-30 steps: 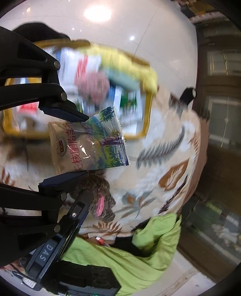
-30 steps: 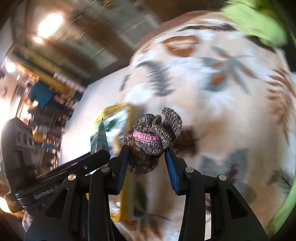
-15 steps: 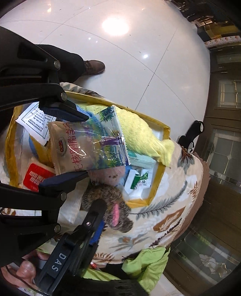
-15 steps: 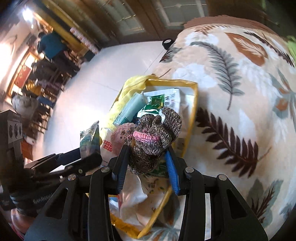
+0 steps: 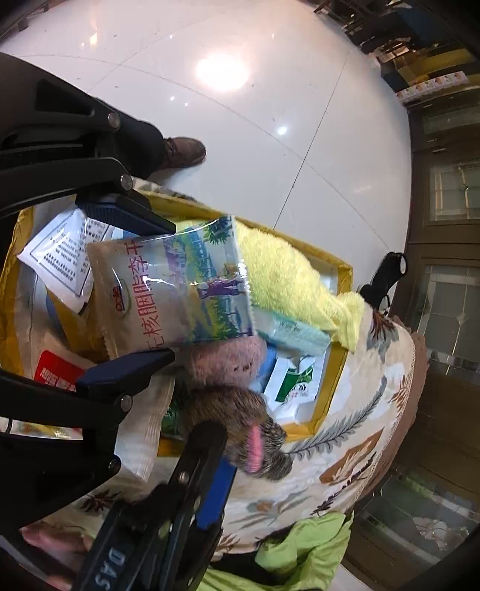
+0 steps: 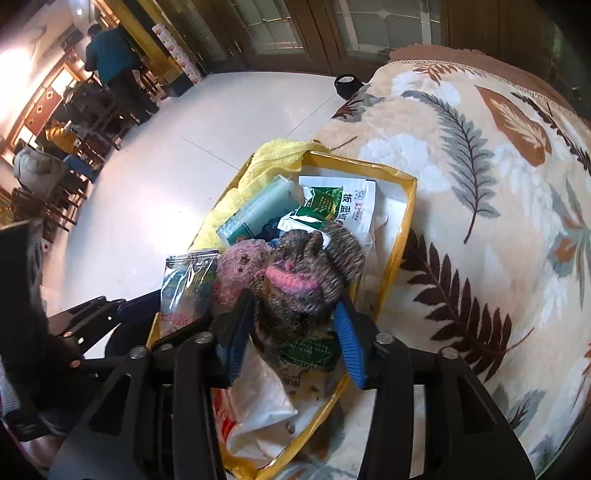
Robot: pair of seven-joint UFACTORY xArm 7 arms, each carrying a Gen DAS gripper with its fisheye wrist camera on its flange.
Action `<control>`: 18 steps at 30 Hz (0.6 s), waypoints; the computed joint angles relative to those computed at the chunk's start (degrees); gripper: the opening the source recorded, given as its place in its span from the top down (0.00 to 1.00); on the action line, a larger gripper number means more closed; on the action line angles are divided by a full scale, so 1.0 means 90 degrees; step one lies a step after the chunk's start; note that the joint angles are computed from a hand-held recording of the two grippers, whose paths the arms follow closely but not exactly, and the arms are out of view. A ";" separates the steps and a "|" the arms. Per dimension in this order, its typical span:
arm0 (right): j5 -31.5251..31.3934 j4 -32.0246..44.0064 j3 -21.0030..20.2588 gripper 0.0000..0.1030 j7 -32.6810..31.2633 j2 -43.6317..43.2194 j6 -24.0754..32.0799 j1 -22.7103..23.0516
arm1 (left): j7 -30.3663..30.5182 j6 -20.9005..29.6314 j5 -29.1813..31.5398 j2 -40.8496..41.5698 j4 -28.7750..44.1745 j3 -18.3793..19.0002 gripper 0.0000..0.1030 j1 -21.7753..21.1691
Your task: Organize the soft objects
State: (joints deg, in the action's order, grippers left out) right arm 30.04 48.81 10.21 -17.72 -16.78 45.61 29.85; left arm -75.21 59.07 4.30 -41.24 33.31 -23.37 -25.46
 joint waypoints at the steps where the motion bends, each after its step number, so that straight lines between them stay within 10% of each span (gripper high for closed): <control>1: -0.0027 -0.0021 0.0003 0.46 0.0050 -0.0042 -0.0006 -0.0019 | -0.0025 0.0080 0.0027 -0.0042 0.0014 -0.0017 0.40 0.0013; 18: 0.0574 -0.1065 -0.0645 0.46 0.0136 -0.1823 0.0342 -0.0099 | -0.0780 0.0888 0.0882 0.0120 0.0950 -0.0904 0.39 0.0297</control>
